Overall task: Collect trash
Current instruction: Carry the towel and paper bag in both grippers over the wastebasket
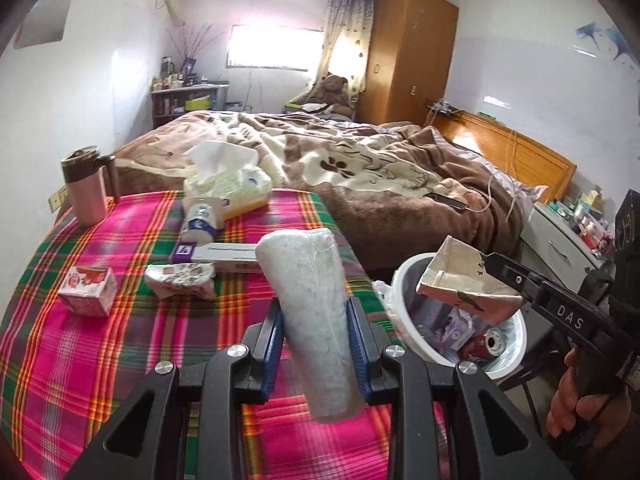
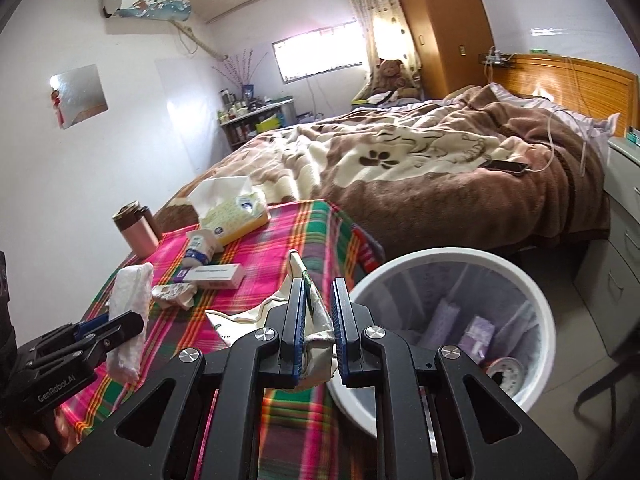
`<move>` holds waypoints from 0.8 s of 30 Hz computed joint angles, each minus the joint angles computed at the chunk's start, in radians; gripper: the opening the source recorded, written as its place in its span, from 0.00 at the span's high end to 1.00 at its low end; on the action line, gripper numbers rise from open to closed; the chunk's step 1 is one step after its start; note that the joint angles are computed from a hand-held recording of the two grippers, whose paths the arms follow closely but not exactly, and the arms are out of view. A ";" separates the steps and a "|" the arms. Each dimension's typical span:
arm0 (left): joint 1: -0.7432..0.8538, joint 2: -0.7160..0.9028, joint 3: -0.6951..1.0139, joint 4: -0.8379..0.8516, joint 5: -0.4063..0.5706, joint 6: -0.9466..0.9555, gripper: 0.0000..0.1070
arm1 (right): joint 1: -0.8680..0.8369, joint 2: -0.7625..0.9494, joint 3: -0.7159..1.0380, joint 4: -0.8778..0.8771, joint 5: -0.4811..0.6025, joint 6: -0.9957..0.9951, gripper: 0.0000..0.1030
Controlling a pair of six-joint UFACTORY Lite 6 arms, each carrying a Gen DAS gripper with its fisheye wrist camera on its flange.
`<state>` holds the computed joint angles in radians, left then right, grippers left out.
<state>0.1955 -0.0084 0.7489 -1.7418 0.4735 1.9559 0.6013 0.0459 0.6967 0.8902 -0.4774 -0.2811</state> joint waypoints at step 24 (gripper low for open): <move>-0.474 0.148 0.112 -0.255 -0.148 0.104 0.71 | -0.271 -0.148 -0.190 -0.087 0.041 0.059 0.87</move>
